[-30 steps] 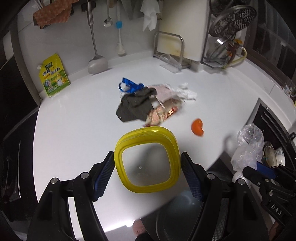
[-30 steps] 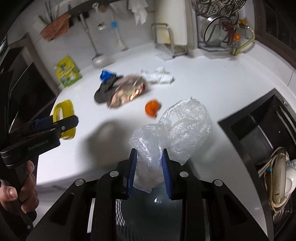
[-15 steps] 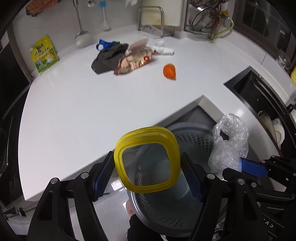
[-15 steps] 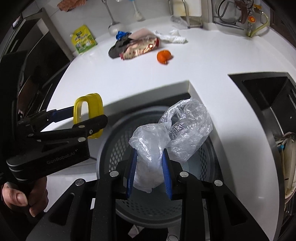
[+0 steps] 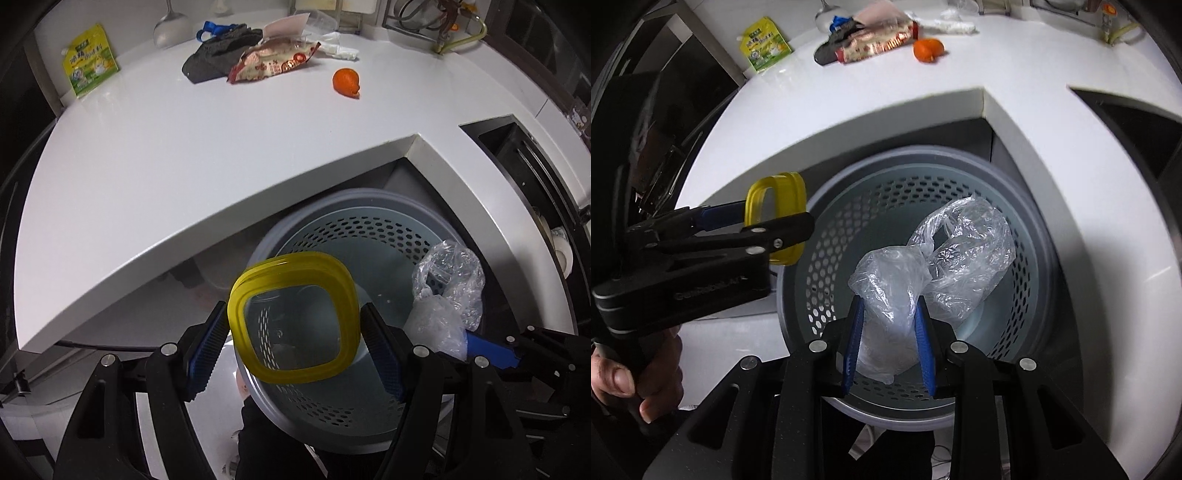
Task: Collect trash
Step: 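Carry the bag and lid over the bin and open both tools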
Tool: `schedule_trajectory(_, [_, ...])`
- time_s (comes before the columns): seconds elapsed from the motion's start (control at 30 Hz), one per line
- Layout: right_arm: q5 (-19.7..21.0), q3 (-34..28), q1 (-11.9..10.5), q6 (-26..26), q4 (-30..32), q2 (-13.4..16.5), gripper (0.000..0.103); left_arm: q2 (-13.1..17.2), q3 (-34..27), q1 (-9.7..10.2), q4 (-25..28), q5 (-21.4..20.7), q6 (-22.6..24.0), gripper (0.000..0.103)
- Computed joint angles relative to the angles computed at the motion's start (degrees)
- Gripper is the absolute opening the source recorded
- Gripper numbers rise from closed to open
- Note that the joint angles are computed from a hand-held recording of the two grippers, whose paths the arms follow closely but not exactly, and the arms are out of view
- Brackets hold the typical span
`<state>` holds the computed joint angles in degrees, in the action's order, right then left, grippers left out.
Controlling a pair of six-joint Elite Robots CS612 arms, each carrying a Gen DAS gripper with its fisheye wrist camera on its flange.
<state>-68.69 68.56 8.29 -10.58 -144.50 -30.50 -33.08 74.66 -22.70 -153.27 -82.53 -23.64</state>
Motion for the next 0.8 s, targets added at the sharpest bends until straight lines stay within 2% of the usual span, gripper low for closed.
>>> schedule_trajectory(0.27, [-0.2,-2.1,0.0,0.8,2.5,1.5,0.027,0.5,-0.3,0.03,1.3,-0.5,-0.8,0.071])
schedule_trajectory(0.53, [0.3,-1.2,-0.4,1.3,-0.1,1.4,0.028,0.3,0.0,-0.13,0.1,-0.3,-0.9,0.072])
schedule_trajectory(0.63, [0.6,0.4,-0.5,1.4,-1.8,0.8,0.031,0.1,0.3,-0.25,-0.8,0.0,-1.0,0.073])
schedule_trajectory(0.77, [0.2,2.1,-0.8,2.3,-5.2,0.1,0.059,-0.2,0.6,-0.31,-1.3,0.7,-1.5,0.081])
schedule_trajectory(0.8, [0.5,2.6,-1.0,2.7,-6.4,0.0,0.06,-0.3,0.7,-0.32,-1.5,0.8,-1.5,0.082])
